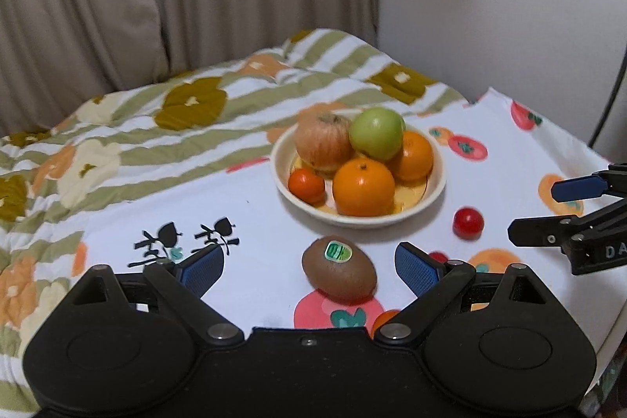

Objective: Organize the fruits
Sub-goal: 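Withdraw both tools from the bowl toward the kiwi and tomatoes, then grasp the brown kiwi with the left tool while the right tool grasps a red tomato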

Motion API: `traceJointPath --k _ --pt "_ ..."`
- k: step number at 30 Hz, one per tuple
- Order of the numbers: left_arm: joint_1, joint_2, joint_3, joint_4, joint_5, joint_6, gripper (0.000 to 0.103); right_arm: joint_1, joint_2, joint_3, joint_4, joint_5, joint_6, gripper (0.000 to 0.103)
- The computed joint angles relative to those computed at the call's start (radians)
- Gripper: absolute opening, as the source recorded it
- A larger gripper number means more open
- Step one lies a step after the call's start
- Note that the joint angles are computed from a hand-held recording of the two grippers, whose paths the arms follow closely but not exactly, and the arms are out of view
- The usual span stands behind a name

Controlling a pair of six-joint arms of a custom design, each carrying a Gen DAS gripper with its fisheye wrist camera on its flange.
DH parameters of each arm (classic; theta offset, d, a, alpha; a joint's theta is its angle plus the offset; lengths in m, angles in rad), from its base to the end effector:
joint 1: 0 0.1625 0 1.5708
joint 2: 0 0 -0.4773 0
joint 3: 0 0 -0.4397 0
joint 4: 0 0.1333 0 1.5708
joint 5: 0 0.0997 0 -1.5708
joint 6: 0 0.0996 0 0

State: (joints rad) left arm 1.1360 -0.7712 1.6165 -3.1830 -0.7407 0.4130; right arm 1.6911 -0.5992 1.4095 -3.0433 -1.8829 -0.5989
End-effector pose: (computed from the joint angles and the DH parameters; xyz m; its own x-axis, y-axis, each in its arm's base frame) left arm -0.1294 -0.7695 0.1870 -0.6364 0.0971 -0.7652 0.6100 0.6705 -0.4223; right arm 0.2021 -0.8158 0.0997 -0.7457 -0.3809 0.5466 -0.6236 0.6880 -0.3713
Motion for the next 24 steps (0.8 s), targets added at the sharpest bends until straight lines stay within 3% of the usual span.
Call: traceJointPath --k 11,19,24 --pt "0.063 0.029 -0.08 0.161 -0.126 0.064 0.096 0.0 0.064 -0.009 -0.019 -0.029 0.018 0.097" --pt "0.087 0.052 -0.131 0.24 -0.155 0.075 0.09 0.001 0.096 -0.041 0.016 -0.037 0.017 0.088" --pt "0.094 0.062 -0.151 0.283 -0.151 0.074 0.085 0.005 0.113 -0.063 0.046 -0.047 -0.007 0.087"
